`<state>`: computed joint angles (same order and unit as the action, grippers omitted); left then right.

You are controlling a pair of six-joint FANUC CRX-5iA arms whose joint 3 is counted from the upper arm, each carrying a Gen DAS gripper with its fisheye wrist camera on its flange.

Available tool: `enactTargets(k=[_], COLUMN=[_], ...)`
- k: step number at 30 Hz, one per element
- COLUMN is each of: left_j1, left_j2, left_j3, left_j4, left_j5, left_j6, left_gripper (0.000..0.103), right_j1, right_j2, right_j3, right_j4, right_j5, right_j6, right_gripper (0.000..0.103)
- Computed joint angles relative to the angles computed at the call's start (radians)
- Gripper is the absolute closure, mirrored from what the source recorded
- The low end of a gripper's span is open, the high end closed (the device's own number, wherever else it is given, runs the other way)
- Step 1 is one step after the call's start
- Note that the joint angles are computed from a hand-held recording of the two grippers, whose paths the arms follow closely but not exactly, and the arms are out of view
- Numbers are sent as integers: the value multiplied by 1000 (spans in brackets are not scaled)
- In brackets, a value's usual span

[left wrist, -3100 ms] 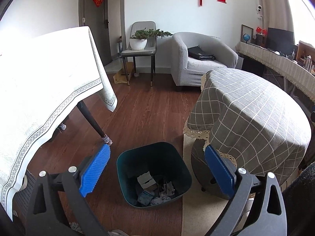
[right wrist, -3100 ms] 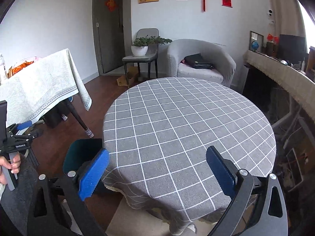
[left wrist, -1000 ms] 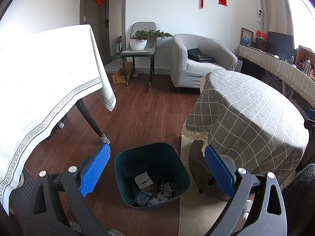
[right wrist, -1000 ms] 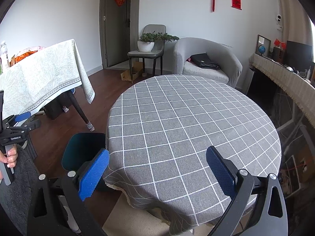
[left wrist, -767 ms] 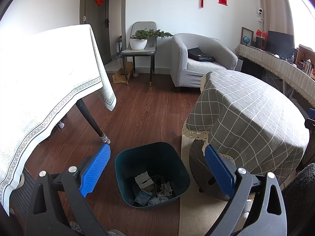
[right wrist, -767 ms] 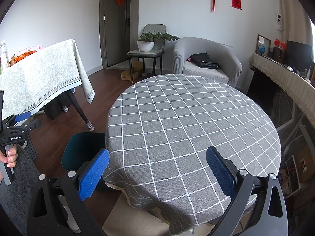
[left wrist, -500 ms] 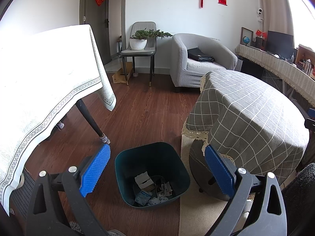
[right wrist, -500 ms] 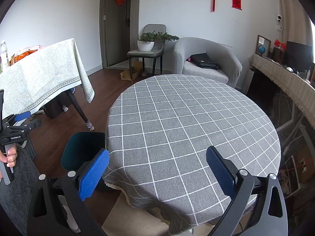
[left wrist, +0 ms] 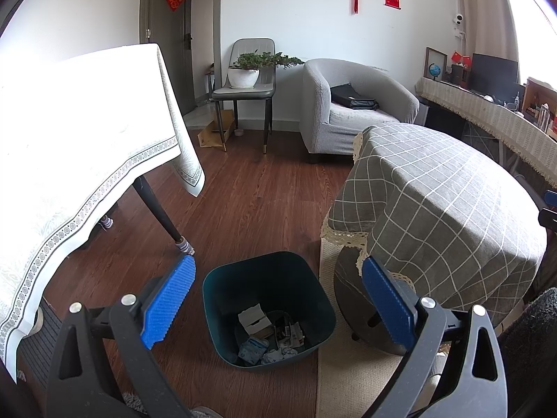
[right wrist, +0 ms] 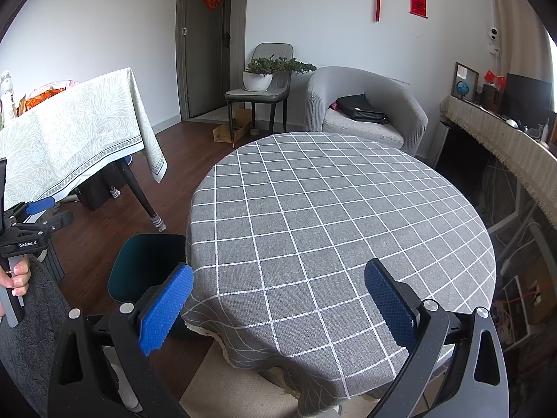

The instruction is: Collect trash

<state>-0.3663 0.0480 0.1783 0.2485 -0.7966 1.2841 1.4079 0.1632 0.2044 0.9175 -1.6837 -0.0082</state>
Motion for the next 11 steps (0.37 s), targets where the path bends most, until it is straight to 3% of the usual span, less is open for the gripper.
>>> enactTargets(k=[11], left_j1=[10], left_j2=[10], left_j3=[10], left_j4=[-1], left_j5=[-5], left_j6=[-2], left_gripper=[5], right_j1=[-1], right_j2=[8], right_j3=[13], right_j4=[-6], right_j5=[-10], right_j6=[15], right_gripper=[3])
